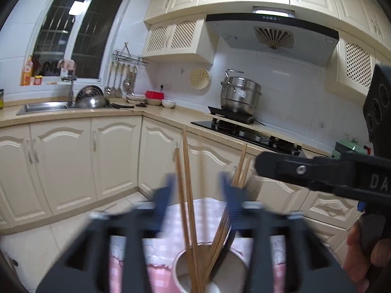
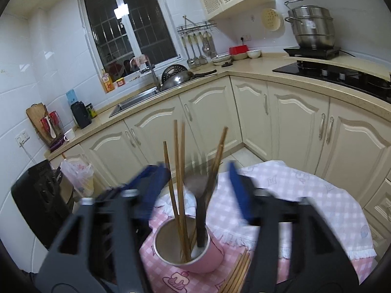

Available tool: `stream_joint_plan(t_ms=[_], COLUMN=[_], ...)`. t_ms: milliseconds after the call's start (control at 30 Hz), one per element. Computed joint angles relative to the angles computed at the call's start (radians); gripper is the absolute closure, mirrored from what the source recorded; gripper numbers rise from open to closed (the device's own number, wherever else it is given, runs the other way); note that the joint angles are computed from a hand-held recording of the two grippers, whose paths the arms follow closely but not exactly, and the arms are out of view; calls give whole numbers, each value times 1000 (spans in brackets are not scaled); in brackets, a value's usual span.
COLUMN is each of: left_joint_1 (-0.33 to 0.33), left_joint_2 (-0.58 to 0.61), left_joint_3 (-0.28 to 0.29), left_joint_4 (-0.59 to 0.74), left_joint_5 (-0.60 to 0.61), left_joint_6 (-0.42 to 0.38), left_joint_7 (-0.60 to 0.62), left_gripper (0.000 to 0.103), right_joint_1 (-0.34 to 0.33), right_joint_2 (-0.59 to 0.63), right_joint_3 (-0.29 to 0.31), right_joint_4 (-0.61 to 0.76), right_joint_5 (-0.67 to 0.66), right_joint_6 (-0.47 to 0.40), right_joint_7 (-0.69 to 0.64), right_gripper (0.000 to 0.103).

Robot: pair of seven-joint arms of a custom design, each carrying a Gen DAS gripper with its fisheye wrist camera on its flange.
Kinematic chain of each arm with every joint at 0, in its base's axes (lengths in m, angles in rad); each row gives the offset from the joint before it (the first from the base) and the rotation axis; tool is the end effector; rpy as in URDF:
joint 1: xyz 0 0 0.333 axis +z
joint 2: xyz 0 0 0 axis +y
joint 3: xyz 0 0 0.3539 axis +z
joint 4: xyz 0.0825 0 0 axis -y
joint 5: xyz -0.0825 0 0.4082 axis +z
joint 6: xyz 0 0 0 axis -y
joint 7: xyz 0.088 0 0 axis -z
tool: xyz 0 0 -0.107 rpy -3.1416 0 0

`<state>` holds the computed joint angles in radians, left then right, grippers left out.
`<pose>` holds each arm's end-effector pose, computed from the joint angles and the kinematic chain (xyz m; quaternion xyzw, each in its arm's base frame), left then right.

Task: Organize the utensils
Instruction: 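Drop the spoon into the pink cup with the right gripper while the left drops its chopstick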

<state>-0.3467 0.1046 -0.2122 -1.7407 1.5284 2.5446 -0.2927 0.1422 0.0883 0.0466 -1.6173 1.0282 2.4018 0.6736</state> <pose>0.5621 -0.3584 0.6100 -0.6251 0.4879 -0.4588 0.4009 0.6529 0.1294 0.6830 -0.7387 0.4186 -0.0867 0.5211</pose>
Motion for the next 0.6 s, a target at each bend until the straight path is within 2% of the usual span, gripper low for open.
stream_joint_plan(t_ms=[67,200,267,367,600], left_joint_1=[-3,7,10,10,16], left_joint_2=[-20,-64,-79,-101,-153], left_joint_3=[-3,-17,-28,-45,-74], left_joint_4=[-20,-55,-61,-67,-93], left_joint_5=[7,-65,-117,-223,-317], left_joint_6=[-12,-16,-33,-69,-111], left_joint_7=[-4,62,119,226,301], left_gripper=[35,12,10,9,9], right_joint_1=[-6,-20,-25,-27,-42], right_joint_2=[-7,-23,-28,-35,-61], right_joint_3=[-6,-20,-25,-32,-48], right_joint_4=[-7,-21,-24,-29,-48], right_joint_5=[4,14,16,-24,-41], right_joint_6=[-3,0,-4,2,-24], right_joint_7=[12,41,52,97,119], right_gripper=[29,15,8,7,7])
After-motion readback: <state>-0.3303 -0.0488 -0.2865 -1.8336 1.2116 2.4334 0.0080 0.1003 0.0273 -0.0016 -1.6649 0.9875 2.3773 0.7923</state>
